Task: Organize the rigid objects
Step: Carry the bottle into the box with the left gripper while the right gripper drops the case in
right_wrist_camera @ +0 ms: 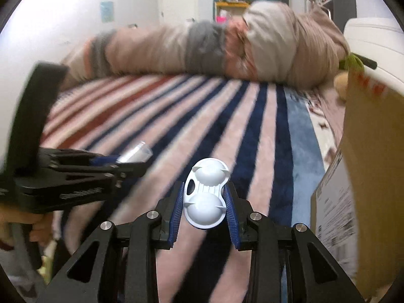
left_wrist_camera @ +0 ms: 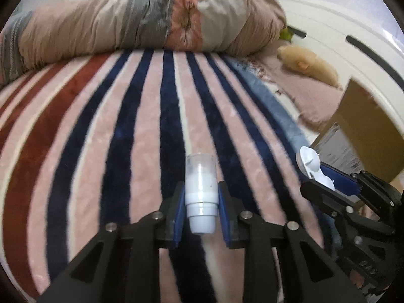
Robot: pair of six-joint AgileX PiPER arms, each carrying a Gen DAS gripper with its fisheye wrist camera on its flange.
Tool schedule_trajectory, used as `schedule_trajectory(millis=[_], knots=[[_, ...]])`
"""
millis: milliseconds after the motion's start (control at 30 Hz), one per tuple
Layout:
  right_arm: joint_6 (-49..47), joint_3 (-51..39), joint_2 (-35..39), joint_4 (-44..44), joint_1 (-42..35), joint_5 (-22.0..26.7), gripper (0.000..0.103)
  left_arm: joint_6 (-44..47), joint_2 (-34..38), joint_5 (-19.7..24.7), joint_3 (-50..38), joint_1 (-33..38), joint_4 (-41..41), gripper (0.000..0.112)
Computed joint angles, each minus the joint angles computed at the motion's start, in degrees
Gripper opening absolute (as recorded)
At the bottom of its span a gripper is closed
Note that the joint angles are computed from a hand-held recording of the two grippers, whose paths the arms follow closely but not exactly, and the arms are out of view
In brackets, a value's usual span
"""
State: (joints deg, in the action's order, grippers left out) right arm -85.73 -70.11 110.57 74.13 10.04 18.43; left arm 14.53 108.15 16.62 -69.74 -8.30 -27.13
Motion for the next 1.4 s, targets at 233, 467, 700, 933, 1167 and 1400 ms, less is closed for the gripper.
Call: schedule_trajectory(millis=[233,467,700,933,1167,1400], knots=[[-13.75,6.95,-13.71,13.09,-6.31,6.22,0.027,-5.79,-10.68,0.10,1.64,-4.18,6.98,0.021],[-9.50,6.43,-18.79,9.45,-18.03,8.75,0.027,-5.24,-13.55,3.68,-5.82,-10.64,8.24,0.021],[14.87,-4.33,-10.70,-18.59,-25.01,9.31,0.027,-4.60,-4.16,13.25,-24.18,-17.82,8.93,0.021],[18.89,-8.39,-6.24,-25.44,-26.90,10.82,0.027,-7.71,11.26,27.97,-49.89,-21.58,13.50,0.021],[17.25,-8.42,-5.25,-24.77,-27.70,11.05,0.028,-9.31,22.18,39.40,-67.98,-22.41,15.32,0.021],[16.38,-8.21,-5.27,-23.48,-27.70,11.02,0.033,-10.87,31.59,50.40,-85.35,-22.71,16.51,0.021]])
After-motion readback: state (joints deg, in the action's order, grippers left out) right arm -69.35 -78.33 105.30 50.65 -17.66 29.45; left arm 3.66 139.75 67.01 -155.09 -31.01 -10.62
